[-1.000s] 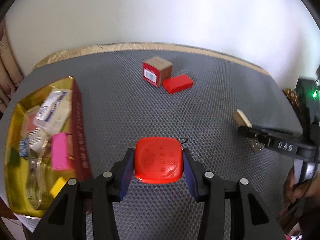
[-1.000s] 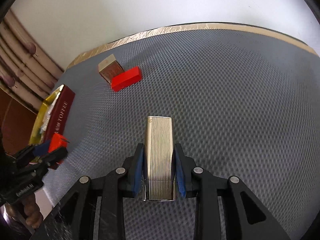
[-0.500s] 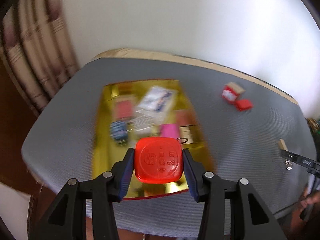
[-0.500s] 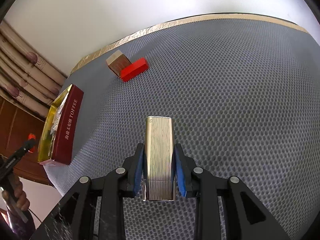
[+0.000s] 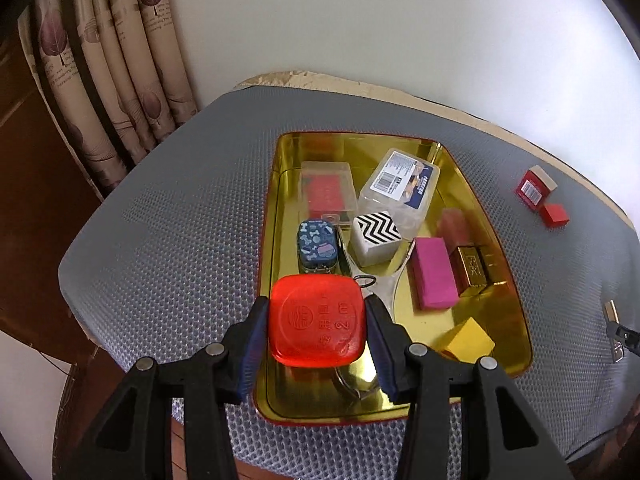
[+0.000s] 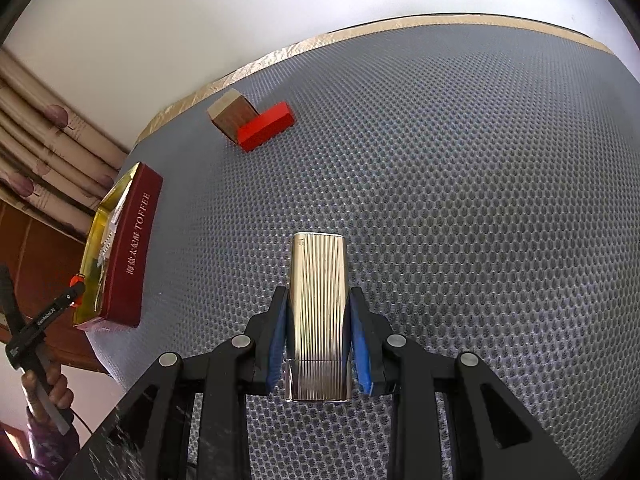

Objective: Organize rigid objects
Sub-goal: 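Lower the red case into the tin and open the left gripper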

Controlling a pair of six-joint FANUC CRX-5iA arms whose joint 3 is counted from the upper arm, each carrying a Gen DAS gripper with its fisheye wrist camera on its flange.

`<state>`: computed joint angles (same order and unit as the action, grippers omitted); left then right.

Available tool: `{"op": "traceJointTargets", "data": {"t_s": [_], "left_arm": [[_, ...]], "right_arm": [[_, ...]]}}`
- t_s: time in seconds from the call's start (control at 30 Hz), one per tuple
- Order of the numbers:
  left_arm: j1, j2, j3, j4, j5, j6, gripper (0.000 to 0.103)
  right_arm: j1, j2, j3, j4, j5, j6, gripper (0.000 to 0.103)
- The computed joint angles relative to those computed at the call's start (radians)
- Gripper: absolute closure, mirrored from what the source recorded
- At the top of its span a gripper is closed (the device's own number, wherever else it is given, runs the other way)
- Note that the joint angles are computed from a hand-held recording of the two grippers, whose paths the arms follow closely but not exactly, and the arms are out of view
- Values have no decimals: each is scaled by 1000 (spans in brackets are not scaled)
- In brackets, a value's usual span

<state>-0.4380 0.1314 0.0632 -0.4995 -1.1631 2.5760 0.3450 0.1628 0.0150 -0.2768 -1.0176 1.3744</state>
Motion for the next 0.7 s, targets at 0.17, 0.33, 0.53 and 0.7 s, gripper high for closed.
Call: {"op": "traceJointTargets", "data": {"t_s": [0.17, 0.33, 0.53, 0.7], "left_arm": [[19, 29, 22, 2, -4, -22, 56], [26, 42, 33, -4, -7, -17, 55], [-4, 10, 26, -62, -5, 13, 55], [-41, -27, 29, -111, -53, 83, 55]], "right_arm": [[-3, 7, 6, -5, -2, 3, 76], [-8, 10, 9, -12, -4, 10, 76], [-21, 20, 24, -28, -16, 17, 76], [-40, 27, 59, -72, -48, 32, 76]]}}
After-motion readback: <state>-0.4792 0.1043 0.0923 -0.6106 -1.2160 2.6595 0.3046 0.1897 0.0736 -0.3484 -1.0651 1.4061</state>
